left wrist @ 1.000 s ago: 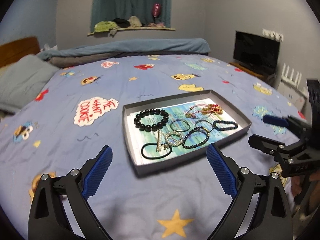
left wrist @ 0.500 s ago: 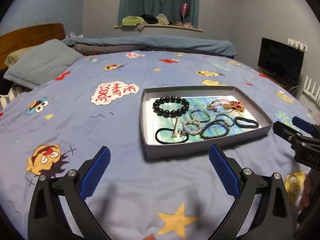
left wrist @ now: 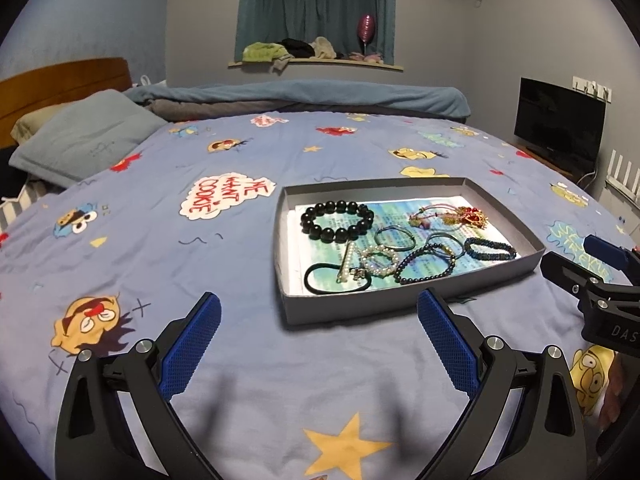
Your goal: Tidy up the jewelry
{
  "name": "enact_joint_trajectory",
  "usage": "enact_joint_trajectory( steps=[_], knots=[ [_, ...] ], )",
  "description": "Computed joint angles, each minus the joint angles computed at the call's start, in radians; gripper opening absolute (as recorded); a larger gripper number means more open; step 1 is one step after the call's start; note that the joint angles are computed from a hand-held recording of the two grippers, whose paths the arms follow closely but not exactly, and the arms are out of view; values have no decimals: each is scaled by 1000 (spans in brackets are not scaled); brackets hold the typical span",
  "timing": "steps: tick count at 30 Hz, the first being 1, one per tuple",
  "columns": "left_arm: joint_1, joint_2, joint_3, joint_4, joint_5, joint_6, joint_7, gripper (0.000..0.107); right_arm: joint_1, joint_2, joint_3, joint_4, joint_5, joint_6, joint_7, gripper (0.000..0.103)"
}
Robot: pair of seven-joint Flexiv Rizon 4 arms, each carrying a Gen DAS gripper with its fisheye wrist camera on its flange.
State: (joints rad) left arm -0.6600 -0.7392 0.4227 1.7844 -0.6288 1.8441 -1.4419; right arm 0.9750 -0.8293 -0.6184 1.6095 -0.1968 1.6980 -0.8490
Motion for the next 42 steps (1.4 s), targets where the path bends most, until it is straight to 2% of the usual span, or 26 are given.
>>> enact_joint_trajectory(
  steps=[16,42],
  knots=[
    [-10,0,14,-5,26,-18,-21,98,12,-1,-16,9,8,6,2,97],
    [-3,1,18,-1,71,-26,-60,98,-3,9,4,8,-14,-14,-2,97]
  ],
)
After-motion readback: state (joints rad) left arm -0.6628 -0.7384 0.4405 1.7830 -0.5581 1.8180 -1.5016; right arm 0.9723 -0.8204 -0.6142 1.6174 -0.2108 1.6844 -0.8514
